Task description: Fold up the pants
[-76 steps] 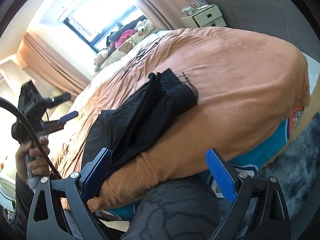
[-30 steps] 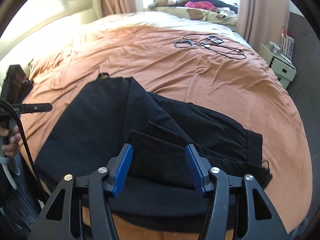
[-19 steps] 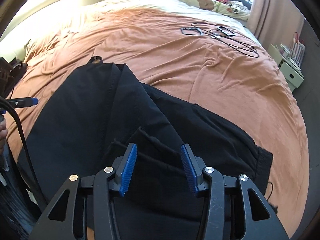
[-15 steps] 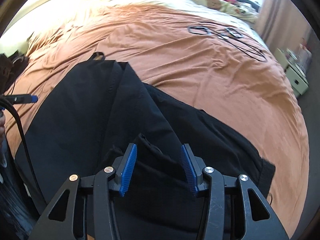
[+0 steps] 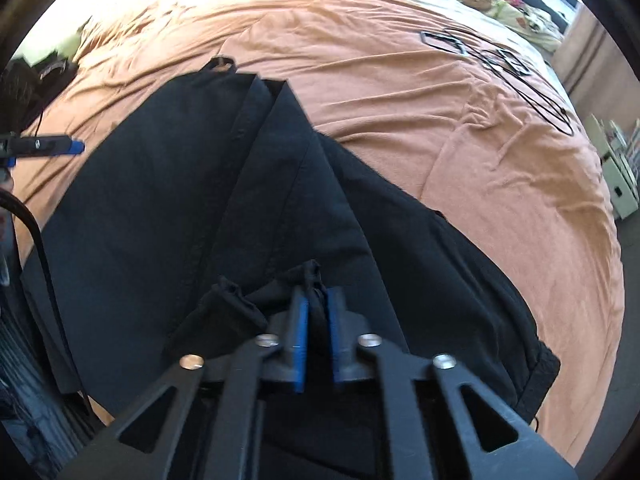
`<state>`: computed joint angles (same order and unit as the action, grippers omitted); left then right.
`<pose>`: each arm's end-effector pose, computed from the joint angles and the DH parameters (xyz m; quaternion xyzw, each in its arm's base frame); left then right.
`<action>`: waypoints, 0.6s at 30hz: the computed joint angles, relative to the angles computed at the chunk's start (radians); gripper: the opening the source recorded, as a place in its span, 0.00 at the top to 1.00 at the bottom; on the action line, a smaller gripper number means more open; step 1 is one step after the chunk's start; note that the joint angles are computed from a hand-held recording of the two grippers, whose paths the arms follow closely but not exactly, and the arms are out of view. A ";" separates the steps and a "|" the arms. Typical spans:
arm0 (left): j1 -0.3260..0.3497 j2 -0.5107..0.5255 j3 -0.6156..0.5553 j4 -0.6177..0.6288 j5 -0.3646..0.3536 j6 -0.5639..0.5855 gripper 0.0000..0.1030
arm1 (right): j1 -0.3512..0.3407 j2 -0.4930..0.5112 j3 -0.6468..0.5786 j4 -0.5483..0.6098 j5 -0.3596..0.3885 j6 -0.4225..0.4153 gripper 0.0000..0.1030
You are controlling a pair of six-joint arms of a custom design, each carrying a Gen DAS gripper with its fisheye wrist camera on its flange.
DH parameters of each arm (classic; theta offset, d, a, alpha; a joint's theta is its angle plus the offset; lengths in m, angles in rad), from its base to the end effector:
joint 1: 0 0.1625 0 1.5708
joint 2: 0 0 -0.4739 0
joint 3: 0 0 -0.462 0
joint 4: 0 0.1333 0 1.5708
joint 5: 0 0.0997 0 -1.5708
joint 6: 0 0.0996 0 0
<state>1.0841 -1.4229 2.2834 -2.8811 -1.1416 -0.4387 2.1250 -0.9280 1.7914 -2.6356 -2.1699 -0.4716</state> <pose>-0.0795 -0.5239 0.2427 -0.0246 0.9533 -0.2876 0.0885 0.4332 -0.5533 0.1300 0.4406 -0.8429 0.1081 0.2894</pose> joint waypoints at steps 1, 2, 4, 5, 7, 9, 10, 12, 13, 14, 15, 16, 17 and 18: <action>-0.001 -0.002 0.002 -0.003 0.003 0.002 0.36 | 0.003 -0.005 0.006 -0.029 -0.013 -0.002 0.98; -0.004 -0.003 0.003 -0.005 0.007 0.003 0.36 | 0.004 -0.011 0.011 -0.049 -0.022 0.002 0.98; -0.006 -0.005 0.005 -0.011 0.009 0.006 0.36 | 0.005 -0.028 0.025 -0.092 -0.029 0.021 0.98; -0.006 -0.006 0.006 -0.013 0.011 0.005 0.36 | 0.004 -0.035 0.028 -0.120 -0.039 0.033 0.98; -0.007 -0.005 0.007 -0.016 0.015 0.002 0.36 | 0.001 -0.046 0.036 -0.171 -0.061 0.052 0.98; -0.008 -0.005 0.008 -0.019 0.020 0.002 0.36 | -0.003 -0.058 0.041 -0.213 -0.082 0.072 0.98; -0.007 -0.006 0.008 -0.020 0.021 0.001 0.36 | -0.007 -0.065 0.041 -0.236 -0.096 0.086 0.98; -0.006 -0.006 0.009 -0.019 0.023 -0.002 0.36 | -0.014 -0.075 0.041 -0.253 -0.108 0.111 0.98; -0.005 -0.007 0.009 -0.019 0.023 -0.003 0.36 | -0.019 -0.080 0.038 -0.256 -0.117 0.128 0.98; -0.005 -0.007 0.009 -0.020 0.025 -0.003 0.36 | -0.021 -0.082 0.036 -0.258 -0.124 0.142 0.98; -0.005 -0.006 0.009 -0.020 0.027 -0.002 0.36 | -0.024 -0.087 0.036 -0.261 -0.132 0.158 0.98; -0.006 -0.007 0.010 -0.021 0.030 -0.002 0.36 | -0.029 -0.091 0.034 -0.265 -0.142 0.174 0.98; -0.007 -0.006 0.010 -0.021 0.033 -0.002 0.36 | -0.028 -0.095 0.035 -0.265 -0.150 0.187 0.98; -0.007 -0.006 0.010 -0.022 0.035 -0.002 0.36 | -0.030 -0.092 0.029 -0.270 -0.160 0.199 0.98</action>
<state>1.0768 -1.4285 2.2935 -2.9034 -1.1065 -0.4405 2.0947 -1.0197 1.8200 -2.9054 -2.3299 -0.2728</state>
